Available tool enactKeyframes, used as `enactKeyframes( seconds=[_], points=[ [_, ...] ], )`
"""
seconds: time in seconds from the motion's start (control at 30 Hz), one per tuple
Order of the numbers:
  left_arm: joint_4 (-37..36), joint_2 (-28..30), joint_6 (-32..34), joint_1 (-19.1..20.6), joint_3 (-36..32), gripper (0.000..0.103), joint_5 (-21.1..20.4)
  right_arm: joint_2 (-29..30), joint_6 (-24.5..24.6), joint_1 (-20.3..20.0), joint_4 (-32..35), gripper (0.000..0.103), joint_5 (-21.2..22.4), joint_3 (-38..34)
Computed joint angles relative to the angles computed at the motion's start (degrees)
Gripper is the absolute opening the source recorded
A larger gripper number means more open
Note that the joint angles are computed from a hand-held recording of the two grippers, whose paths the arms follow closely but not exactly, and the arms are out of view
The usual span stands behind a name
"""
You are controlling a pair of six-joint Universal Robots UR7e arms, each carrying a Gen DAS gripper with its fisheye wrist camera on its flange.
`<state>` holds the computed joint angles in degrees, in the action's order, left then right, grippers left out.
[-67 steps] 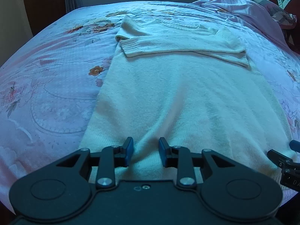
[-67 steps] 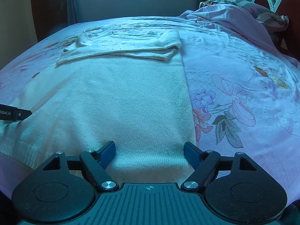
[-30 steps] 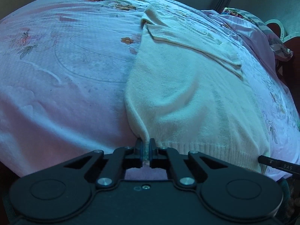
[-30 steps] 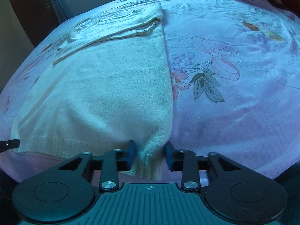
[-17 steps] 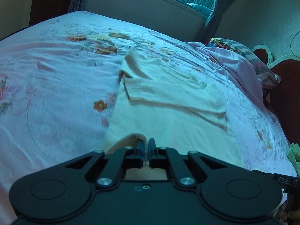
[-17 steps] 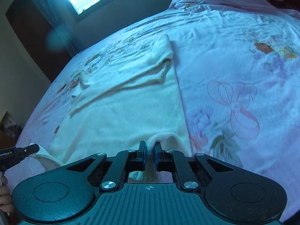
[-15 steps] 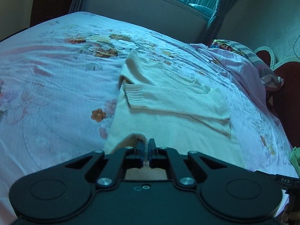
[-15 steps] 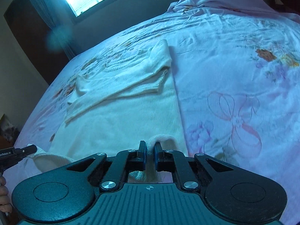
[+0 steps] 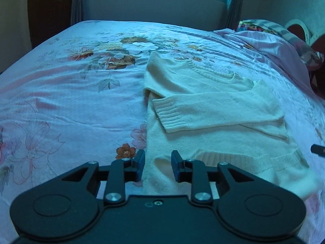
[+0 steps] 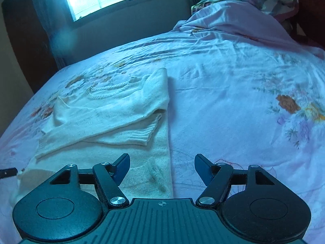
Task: Fold small clothes
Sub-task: 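Fold the held hem up toward the collar and open both grippers, then close the right gripper on the folded hem edge while the left gripper grasps it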
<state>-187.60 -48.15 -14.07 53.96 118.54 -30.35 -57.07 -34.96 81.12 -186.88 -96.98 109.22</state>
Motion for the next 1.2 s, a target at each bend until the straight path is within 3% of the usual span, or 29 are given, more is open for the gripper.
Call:
enactKeyframes(
  seconds=[0.2,0.27,0.33,0.4,0.53,0.6,0.63,0.67,0.7,0.77,0.87,1.0,1.1,1.2],
  points=[
    [0.3,0.9,5.4,1.3,-0.7,0.025,-3.3,1.2,-2.7,-0.6,1.4,0.070,-1.3,0.5],
    [0.7,1.6,7.2,1.7,-1.7,0.025,-3.3,1.1,-3.0,-0.8,2.6,0.053,-1.1,0.3],
    [1.2,2.2,8.7,2.2,-2.5,0.025,-3.5,1.1,-3.5,-0.8,4.5,0.046,-0.7,-0.2],
    [2.8,2.2,9.1,2.7,-3.2,0.025,-4.3,1.3,-4.3,-0.7,5.8,0.046,-0.9,-0.7],
    [0.7,3.0,11.1,3.2,-3.6,0.036,-3.8,1.8,-5.3,-0.6,6.9,0.046,-0.8,-1.6],
    [-1.0,3.8,13.5,3.2,-4.0,0.041,-3.4,2.0,-6.2,-0.5,6.7,0.036,-0.2,-1.6],
    [-1.2,4.2,14.3,3.2,-4.3,0.041,-3.2,2.1,-6.9,-0.4,6.8,0.021,0.0,-1.7],
    [-0.8,4.1,14.3,3.4,-4.4,0.036,-3.9,2.1,-7.2,-0.2,8.0,0.014,0.0,-2.0],
    [0.0,3.9,14.1,3.5,-4.4,0.031,-4.8,2.3,-7.6,0.0,9.7,0.014,-0.6,-2.6],
    [0.4,3.8,13.3,3.4,-4.2,0.010,-5.3,2.7,-9.0,0.1,9.7,0.014,-0.9,-2.7],
    [-0.9,3.6,12.9,3.2,-3.4,0.005,-5.8,2.4,-10.2,-0.2,11.6,0.014,0.2,-3.0],
    [-2.4,3.4,13.8,2.9,-2.8,0.005,-6.6,2.4,-10.7,-0.4,13.8,0.014,0.8,-3.7],
    [1.2,3.7,11.9,3.4,-4.0,0.019,-4.8,3.0,-9.7,-0.5,15.3,0.014,0.8,-5.0],
    [1.2,3.9,12.2,3.3,-4.1,0.018,-4.5,2.8,-8.7,-0.5,17.0,0.014,1.0,-5.6]
  ],
)
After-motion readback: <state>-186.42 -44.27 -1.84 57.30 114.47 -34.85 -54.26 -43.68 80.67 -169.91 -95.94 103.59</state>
